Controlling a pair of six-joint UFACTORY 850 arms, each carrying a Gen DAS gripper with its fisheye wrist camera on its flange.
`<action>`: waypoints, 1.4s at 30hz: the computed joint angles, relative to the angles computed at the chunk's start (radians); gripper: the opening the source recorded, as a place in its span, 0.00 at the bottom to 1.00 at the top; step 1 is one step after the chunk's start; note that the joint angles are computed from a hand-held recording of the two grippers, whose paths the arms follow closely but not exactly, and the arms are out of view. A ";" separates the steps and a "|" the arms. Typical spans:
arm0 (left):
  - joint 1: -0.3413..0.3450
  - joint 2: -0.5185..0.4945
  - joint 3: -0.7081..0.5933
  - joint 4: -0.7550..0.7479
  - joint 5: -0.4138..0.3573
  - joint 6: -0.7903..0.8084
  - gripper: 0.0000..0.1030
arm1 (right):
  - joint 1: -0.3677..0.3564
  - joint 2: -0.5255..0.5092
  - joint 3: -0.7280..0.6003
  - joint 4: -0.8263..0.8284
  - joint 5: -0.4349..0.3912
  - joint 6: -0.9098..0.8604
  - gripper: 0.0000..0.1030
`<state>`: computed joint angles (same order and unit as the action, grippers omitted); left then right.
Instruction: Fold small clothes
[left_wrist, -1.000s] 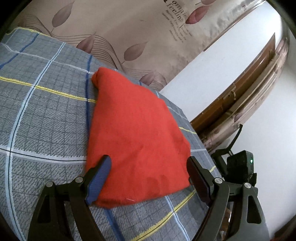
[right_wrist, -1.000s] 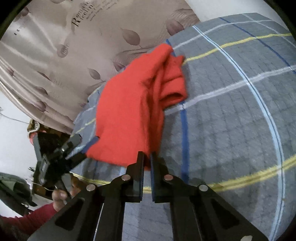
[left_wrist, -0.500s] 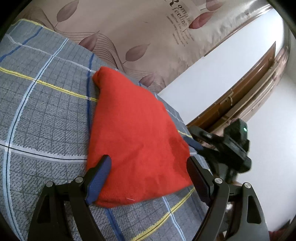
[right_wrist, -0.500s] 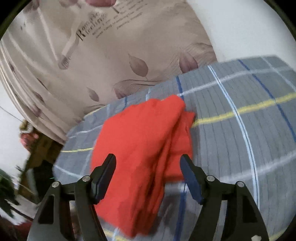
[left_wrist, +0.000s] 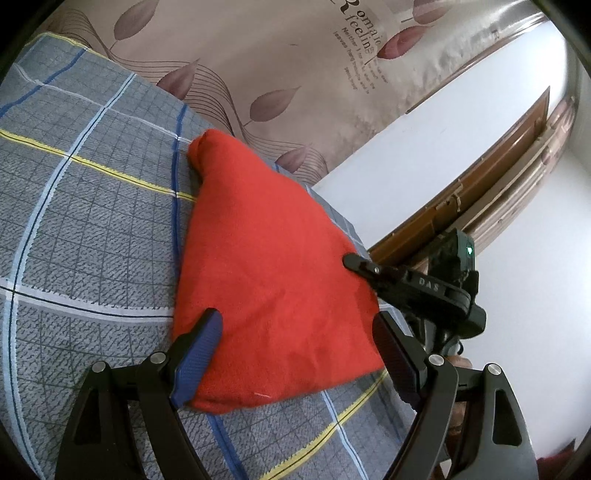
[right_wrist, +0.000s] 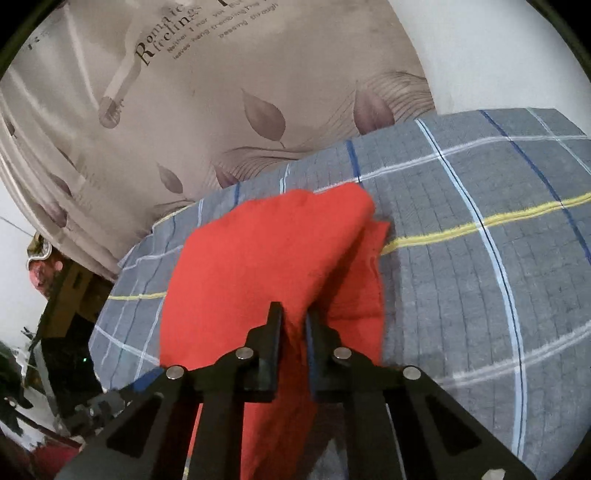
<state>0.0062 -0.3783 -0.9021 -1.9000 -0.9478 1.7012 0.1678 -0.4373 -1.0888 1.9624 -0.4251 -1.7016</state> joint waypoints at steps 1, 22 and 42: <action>0.000 -0.001 0.000 0.000 -0.002 -0.001 0.81 | -0.002 -0.005 -0.004 -0.024 0.002 0.028 0.09; -0.015 0.058 0.048 -0.041 0.100 0.044 0.86 | -0.068 -0.001 0.055 0.035 -0.109 0.040 0.10; -0.042 0.174 0.109 -0.222 0.327 0.246 0.88 | 0.010 0.145 0.223 -0.019 -0.027 0.003 0.06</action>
